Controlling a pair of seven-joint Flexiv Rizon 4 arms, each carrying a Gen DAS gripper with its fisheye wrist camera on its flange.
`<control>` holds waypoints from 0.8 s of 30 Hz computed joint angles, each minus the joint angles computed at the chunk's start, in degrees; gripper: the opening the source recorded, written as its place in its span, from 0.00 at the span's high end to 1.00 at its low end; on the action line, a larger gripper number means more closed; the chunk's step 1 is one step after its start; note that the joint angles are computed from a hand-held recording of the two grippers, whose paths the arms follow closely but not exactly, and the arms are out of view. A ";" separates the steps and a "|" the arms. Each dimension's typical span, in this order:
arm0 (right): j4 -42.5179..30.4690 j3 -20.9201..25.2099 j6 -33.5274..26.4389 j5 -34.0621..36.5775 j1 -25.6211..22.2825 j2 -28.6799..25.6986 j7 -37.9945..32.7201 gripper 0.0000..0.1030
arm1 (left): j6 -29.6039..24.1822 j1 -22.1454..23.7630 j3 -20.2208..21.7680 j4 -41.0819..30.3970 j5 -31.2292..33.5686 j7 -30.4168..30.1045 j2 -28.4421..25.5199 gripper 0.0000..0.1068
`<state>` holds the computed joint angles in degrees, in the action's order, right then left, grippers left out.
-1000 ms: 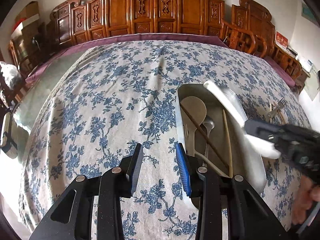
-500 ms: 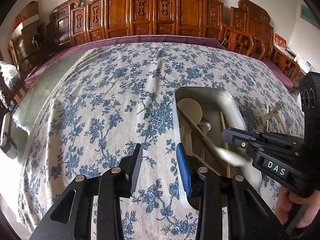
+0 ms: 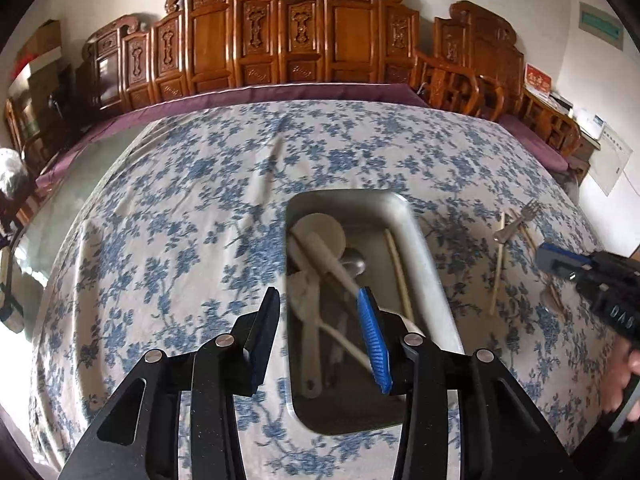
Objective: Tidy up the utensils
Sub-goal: 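Grasp a metal spoon with the right tool while the left tool moves toward a metal fork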
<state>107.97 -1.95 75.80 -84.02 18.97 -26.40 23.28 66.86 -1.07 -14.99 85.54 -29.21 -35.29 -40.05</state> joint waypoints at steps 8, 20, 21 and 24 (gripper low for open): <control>12.01 2.26 -7.76 -3.37 -4.24 8.56 6.49 0.88 | 1.42 -0.88 -1.37 2.86 0.46 2.08 1.19 0.58; 15.98 3.74 -5.23 -4.70 -9.50 7.06 12.26 0.59 | 4.54 -0.55 -4.94 7.53 -2.66 6.18 3.05 0.53; 15.56 3.79 -4.98 -3.77 -9.35 6.37 11.36 0.59 | 4.92 -0.51 -5.28 8.04 -2.96 6.63 3.25 0.53; 14.73 3.42 -5.10 -1.30 -8.45 5.17 8.95 0.59 | 6.02 -0.44 -6.29 9.41 -3.76 7.92 3.78 0.53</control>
